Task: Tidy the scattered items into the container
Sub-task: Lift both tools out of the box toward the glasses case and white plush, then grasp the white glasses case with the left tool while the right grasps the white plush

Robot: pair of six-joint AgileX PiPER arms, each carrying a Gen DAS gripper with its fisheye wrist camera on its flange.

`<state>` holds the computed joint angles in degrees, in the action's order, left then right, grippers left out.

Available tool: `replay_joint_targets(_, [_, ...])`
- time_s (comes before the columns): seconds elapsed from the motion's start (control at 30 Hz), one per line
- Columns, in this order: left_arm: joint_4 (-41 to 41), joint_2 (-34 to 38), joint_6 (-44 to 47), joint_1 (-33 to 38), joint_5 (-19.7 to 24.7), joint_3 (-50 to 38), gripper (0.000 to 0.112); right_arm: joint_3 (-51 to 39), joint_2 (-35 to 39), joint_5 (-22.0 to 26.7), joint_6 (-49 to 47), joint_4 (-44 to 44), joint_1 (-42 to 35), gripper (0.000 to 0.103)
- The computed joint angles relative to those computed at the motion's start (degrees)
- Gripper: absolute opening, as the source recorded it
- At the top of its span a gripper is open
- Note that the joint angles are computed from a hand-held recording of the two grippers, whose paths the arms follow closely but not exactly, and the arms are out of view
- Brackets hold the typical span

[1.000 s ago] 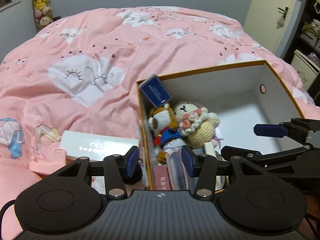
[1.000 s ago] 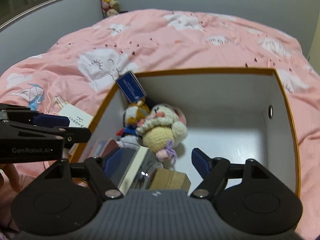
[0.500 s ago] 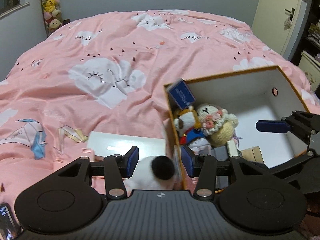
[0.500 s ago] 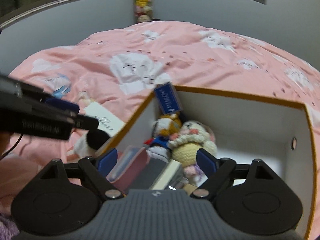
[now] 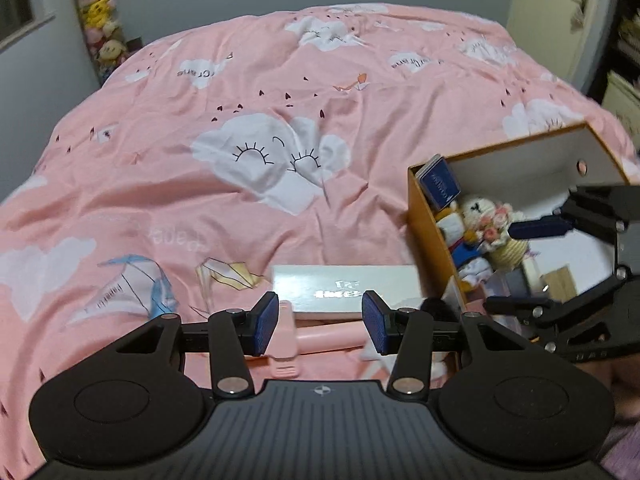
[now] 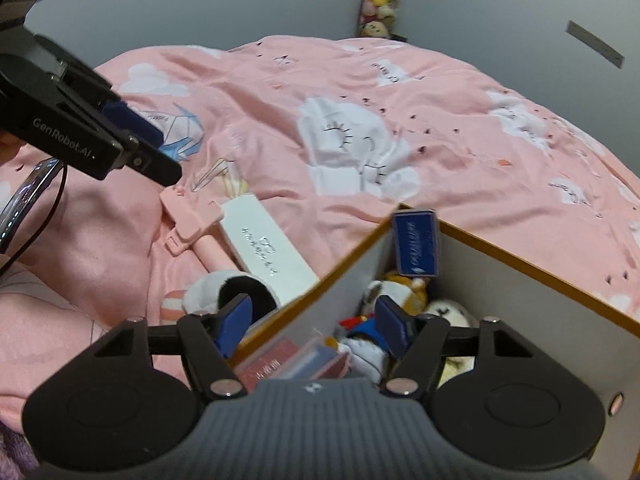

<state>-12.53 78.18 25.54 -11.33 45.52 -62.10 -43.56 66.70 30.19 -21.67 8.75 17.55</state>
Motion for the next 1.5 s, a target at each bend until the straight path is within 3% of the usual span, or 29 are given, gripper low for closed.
replay_joint_targets(0.2, [4.55,3.15,10.47,-1.64,-1.72,-0.68,0.055,-5.10,6.16,2.25,-0.92,0.14,0.41,0.060])
replay_joint_targets(0.43, [8.09,8.46,25.49,-4.00,-6.37,-0.35,0.055,-10.02,11.83,4.41,-2.03,2.40,-1.60,0.060])
replay_joint_targets(0.77, [13.42,19.41,43.69,-8.68,-9.25,-4.29,0.055,-12.99,14.34,6.73,-6.48,6.40,-5.43,0.062])
replay_joint_targets(0.97, [17.24,25.35,50.25,-10.71,-10.07,-5.94,0.055,-13.16,13.31,7.89,-6.78,6.57,-9.20,0.066])
replay_joint_targets(1.2, [12.56,30.88,56.42,-10.73,-3.00,-12.67,0.061,-13.00,13.90,8.76,-7.79,8.95,-12.90,0.066])
replay_joint_targets(1.3, [13.34,31.23,57.22,-11.39,-6.27,-10.81,0.064,-13.40,14.49,10.50,-9.50,11.73,-14.04,0.066])
replay_joint_targets(1.5, [11.21,33.23,58.63,-10.80,-6.18,-12.47,0.072,-12.81,13.96,10.60,-8.09,11.70,-13.29,0.066])
